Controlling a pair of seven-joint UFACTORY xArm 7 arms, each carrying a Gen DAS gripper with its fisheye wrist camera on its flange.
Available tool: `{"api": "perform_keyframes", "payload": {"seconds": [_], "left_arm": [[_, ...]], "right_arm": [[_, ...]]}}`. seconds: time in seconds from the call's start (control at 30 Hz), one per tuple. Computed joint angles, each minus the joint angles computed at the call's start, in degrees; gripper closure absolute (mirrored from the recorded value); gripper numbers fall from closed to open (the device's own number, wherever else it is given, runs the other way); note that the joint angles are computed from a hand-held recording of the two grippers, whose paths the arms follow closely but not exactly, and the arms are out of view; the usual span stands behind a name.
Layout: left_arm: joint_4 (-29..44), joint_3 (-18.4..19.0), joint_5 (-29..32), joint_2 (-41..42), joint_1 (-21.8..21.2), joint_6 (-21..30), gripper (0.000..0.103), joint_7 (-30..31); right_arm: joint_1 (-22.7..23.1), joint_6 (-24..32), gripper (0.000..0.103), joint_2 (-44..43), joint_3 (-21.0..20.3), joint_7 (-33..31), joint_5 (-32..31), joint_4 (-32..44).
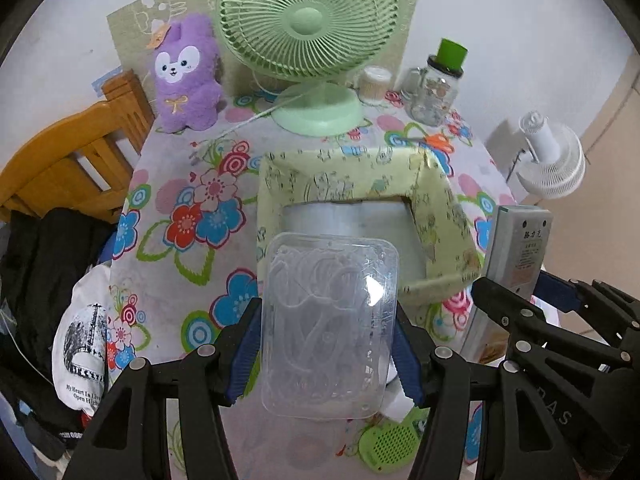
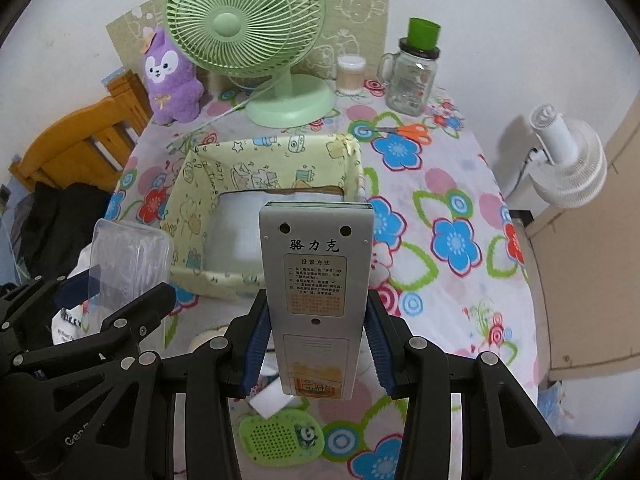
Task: Organize rigid objects
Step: 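Carry the floss case with the left tool while the right tool carries the device into the box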
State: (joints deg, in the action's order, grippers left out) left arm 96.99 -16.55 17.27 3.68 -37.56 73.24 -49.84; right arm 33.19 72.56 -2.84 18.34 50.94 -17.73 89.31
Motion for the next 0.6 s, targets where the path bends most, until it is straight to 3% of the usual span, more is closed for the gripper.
{"api": "perform_keyframes", "payload": {"seconds": [0.6], "left_arm": [[9.33,3.90,2.32,8.40,-1.45,2.54,0.042,-0.72]], "right_arm": [[-2.08,-4.63,0.055,7.29,-4.24,-11.34,5.12,6.53]]}}
